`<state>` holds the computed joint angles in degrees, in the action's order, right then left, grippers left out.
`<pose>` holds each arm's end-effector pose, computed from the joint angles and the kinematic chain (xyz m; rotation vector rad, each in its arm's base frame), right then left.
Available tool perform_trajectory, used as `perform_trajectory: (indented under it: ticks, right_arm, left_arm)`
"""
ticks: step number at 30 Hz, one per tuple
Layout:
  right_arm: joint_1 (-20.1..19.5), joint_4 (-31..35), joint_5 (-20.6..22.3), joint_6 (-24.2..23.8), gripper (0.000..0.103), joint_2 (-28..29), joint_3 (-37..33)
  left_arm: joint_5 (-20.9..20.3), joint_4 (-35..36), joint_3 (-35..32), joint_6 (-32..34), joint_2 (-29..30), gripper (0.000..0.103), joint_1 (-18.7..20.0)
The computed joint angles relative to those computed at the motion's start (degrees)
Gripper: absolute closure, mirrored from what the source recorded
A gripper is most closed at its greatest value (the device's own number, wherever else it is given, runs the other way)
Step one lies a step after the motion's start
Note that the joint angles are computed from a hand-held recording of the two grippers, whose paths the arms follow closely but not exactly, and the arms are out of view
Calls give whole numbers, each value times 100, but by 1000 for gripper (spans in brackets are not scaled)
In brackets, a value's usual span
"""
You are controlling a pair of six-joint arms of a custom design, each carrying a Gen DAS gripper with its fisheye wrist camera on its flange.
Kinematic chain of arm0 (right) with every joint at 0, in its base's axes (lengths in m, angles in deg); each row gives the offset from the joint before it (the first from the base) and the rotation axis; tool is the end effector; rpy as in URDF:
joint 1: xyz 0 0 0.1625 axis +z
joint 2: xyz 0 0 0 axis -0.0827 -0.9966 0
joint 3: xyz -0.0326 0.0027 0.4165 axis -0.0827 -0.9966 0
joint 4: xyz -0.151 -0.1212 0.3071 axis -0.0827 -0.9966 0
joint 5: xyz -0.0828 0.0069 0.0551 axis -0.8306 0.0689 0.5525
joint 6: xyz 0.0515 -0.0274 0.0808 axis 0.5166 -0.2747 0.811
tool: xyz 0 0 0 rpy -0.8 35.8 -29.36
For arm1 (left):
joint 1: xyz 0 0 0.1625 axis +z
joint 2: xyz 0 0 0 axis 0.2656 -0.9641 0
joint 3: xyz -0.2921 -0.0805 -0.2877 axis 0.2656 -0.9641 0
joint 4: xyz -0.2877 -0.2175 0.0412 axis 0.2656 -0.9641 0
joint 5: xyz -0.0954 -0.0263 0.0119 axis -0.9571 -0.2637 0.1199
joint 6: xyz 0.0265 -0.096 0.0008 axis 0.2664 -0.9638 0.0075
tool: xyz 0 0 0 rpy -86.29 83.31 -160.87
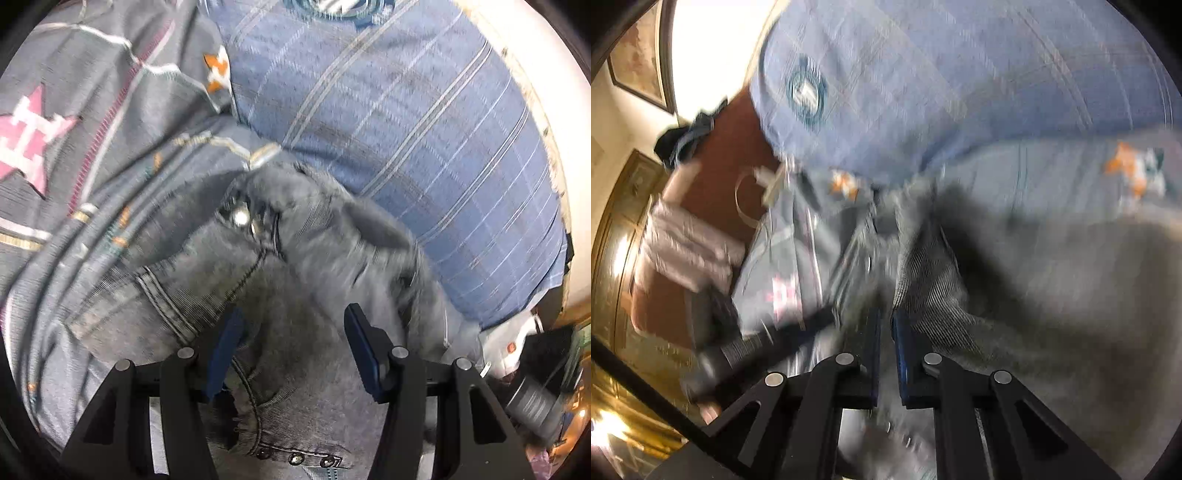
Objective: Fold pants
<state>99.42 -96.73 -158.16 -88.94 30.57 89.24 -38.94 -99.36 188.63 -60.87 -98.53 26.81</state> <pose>0.1925 -0.5386 0.1511 -0.6428 2.9339 -0.3009 -0.1493 -0.4207 0.1378 -0.4616 2.5279 -1.2159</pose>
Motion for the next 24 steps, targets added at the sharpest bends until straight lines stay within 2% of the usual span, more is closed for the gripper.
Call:
perform_trajectory:
  ticks: [2,4,7,10,12,13,14,15,16,17,20,22,24]
  right_arm:
    - [-81,-179,-134,78,95,58,348]
    - [-182,-236,-116,73,95,74,560]
    - [-234,-399,-124,-86,95,79,883]
    - [-114,-668,-399,-298,92,95,1085]
    - [-166,-759,-113,-339,92,-47,1182]
    - [-169,-804,81,-376,88,-189,1202]
    - [-133,-866,126,-396,67,-265,1180]
    - [-79,-976,118,-395,31,-331,1147]
    - [-20,-1029,68,-396,18,-370,1052]
    - [55,-993,-62,-400,15,-349,863]
    - [194,-711,-600,-222,18,-22,130]
    - [156,-455,-776,-99,30,272,-313]
    - [128,-152,-914,31,50,614,-691]
  left_arm:
    - [170,128,73,-109,-92,44,-98]
    - [158,237,124,-192,-191,43,-137]
    - [-153,122,136,39,-209,43,-92]
    - [-305,311,-46,273,-164,43,-78]
    - [-475,379,-163,504,-159,43,-86]
    - [-430,469,-181,501,-175,43,-132]
    - [-314,586,-202,434,-197,42,-184]
    - [-210,667,-223,369,-210,40,-212]
    - [-181,725,-249,333,-226,39,-206]
    - [-194,770,-281,279,-246,39,-174]
    - [-624,588,-343,362,-272,39,54]
    - [-738,586,-346,358,-285,39,112]
    - [-682,664,-349,305,-303,39,127]
